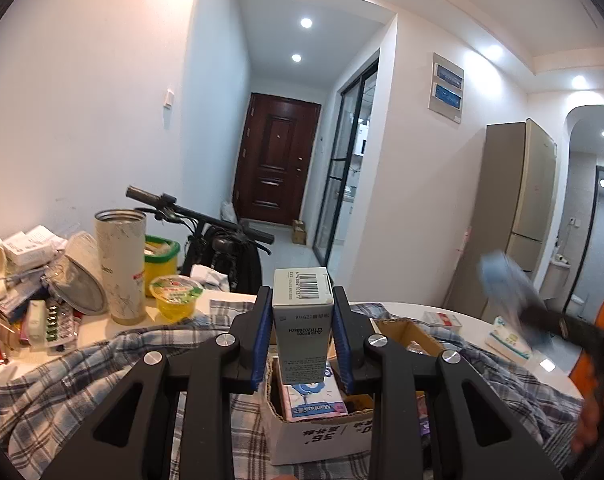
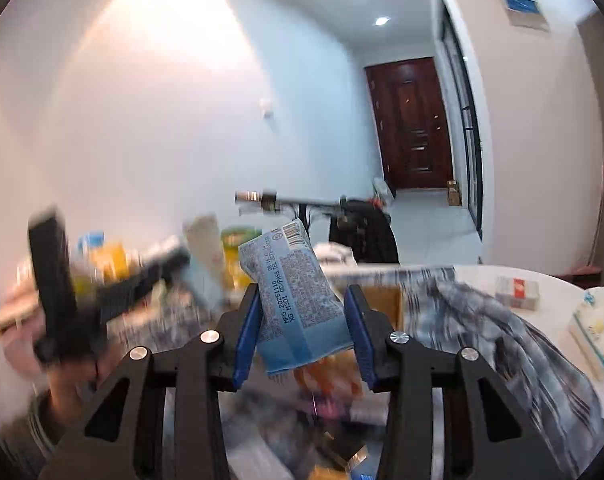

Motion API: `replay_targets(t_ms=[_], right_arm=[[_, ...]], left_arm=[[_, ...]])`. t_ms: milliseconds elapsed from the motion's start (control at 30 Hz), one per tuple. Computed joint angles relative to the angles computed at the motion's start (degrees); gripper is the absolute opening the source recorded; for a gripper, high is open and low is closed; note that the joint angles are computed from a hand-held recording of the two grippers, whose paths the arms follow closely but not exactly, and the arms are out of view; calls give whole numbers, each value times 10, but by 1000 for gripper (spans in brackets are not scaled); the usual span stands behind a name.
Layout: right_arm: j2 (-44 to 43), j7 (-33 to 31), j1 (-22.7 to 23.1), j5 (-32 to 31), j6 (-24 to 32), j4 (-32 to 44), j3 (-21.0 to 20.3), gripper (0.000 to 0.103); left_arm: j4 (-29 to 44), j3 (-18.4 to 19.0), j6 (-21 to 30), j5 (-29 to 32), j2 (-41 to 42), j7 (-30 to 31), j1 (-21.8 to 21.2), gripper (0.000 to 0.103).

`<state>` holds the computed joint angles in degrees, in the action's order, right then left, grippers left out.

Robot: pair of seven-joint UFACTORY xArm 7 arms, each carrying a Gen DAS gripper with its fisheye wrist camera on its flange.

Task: Organize objects
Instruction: 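Lower the white box into the cardboard box and open the left tool while the right lifts the packet, then lower the light-blue packet into the cardboard box and open the right tool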

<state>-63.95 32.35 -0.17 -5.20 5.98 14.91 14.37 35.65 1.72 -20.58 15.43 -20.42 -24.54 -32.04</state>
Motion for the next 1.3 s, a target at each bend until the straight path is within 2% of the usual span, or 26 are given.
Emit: replay_targets(t_ms=[67, 167, 233, 333, 400, 467, 567, 667, 733, 867, 900, 933, 967, 1000, 1033, 1067, 1133, 1300], right_arm=[[45, 14, -24, 11, -68, 10, -5, 41], [117, 37, -92, 27, -165, 24, 25, 41], [163, 41, -123, 42, -201, 29, 44, 41], [211, 30, -139, 56, -221, 26, 58, 41], [232, 22, -137, 65, -215, 25, 58, 41], [248, 11, -125, 70, -211, 29, 47, 41], [245, 4, -143, 81, -205, 29, 68, 41], [244, 1, -134, 88, -205, 24, 60, 41], [246, 0, -115, 90, -206, 19, 39, 41], [237, 0, -112, 97, -199, 14, 33, 41], [237, 1, -111, 98, -197, 13, 31, 41], [237, 1, -109, 98, -197, 13, 28, 41], [237, 0, -109, 98, -195, 13, 28, 41], [236, -1, -114, 97, -192, 14, 33, 41], [235, 0, -119, 97, -189, 14, 39, 41], [234, 0, -122, 95, -186, 15, 43, 41], [233, -2, -128, 92, -182, 17, 47, 41], [231, 0, -143, 83, -170, 22, 60, 41]], left_arm=[[4, 43, 0, 25, 3, -17, -37, 30], [6, 43, -3, 31, 7, -23, -32, 30], [6, 33, -7, 29, 10, -22, -19, 30], [8, 36, -8, 38, 15, -31, -19, 30], [9, 33, -7, 42, 18, -36, -17, 30], [9, 24, -9, 43, 21, -33, -9, 30], [7, 6, -13, 38, 23, -26, 7, 30], [8, 1, -10, 40, 24, -26, 11, 30], [9, -2, -6, 38, 26, -24, 13, 30], [12, 11, 7, 45, 26, -28, -1, 30], [12, 2, 10, 40, 25, -22, 6, 31], [12, -7, 15, 34, 24, -15, 12, 35], [14, 2, 23, 38, 24, -14, 1, 62], [16, 24, 34, 47, 22, -17, -23, 93], [13, 24, 28, 39, 21, -15, -25, 101], [5, 23, 8, 33, 18, -14, -26, 103], [5, 41, 7, 51, 14, -17, -43, 103], [1, -52, 14, 5, 11, 31, 31, 103]])
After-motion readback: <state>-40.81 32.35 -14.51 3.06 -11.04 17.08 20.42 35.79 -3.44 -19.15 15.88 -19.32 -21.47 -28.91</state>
